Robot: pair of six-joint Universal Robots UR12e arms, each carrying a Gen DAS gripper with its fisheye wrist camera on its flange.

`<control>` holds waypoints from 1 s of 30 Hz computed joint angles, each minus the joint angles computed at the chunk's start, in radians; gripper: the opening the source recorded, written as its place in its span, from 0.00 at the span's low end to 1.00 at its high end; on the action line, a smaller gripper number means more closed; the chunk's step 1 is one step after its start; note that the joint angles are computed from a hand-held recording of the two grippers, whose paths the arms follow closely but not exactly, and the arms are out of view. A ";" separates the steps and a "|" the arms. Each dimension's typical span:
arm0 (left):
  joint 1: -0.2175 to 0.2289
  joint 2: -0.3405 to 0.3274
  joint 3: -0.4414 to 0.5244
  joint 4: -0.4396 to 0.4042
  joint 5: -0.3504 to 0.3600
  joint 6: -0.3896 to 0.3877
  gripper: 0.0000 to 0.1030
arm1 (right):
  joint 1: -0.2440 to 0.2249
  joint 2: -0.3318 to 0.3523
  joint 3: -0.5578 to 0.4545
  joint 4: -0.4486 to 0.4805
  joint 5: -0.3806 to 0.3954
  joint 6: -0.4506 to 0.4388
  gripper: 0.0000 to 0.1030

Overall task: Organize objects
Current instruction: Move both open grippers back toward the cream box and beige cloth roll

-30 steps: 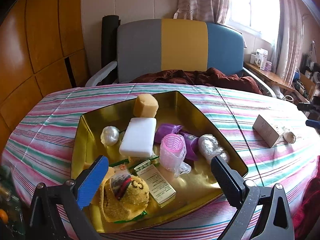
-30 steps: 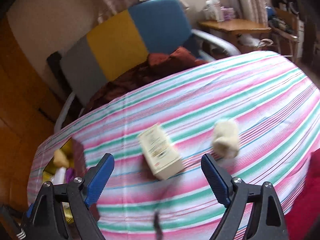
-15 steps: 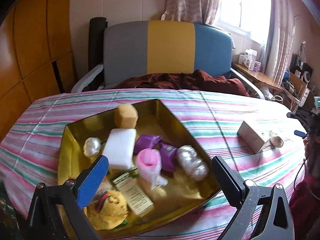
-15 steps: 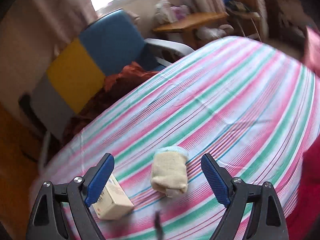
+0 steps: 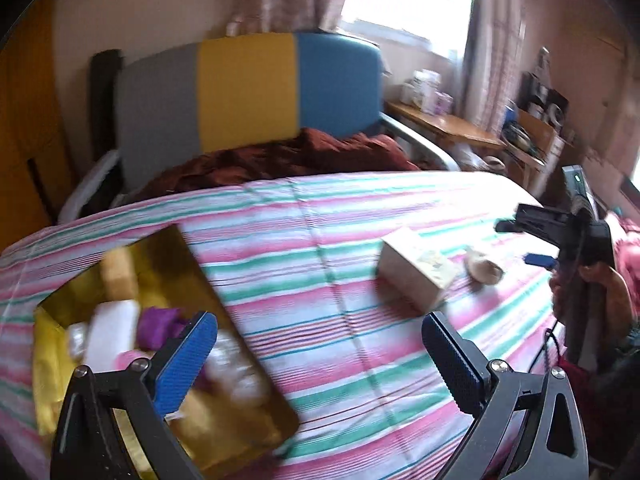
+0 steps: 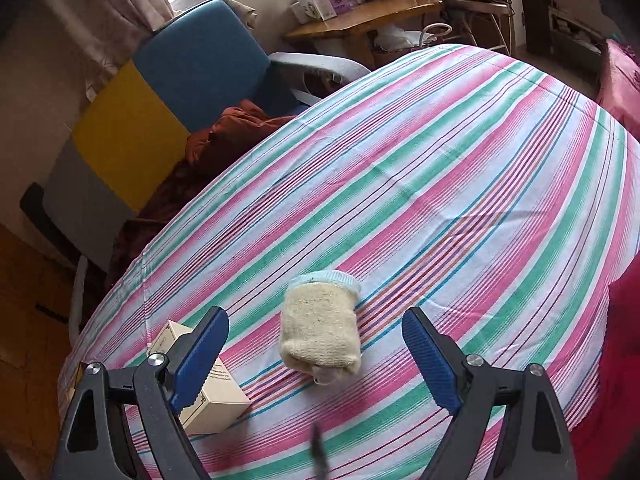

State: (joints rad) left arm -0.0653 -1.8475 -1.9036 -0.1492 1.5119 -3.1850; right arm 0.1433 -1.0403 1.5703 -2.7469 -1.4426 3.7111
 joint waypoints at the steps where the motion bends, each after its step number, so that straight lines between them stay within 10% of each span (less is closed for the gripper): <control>1: -0.008 -0.013 0.019 -0.019 -0.010 0.005 1.00 | -0.001 0.002 -0.002 0.000 0.006 0.003 0.88; 14: -0.060 -0.173 0.269 -0.293 -0.097 -0.051 1.00 | -0.013 0.000 0.001 -0.002 0.065 0.031 0.88; 30: -0.085 -0.369 0.533 -0.612 -0.027 -0.210 0.99 | -0.006 0.015 -0.026 0.046 0.078 -0.012 0.88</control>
State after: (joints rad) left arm -0.1498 -2.2166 -1.3704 -0.7613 1.4845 -3.3949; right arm 0.1370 -1.0249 1.5444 -2.7009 -1.3643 3.6989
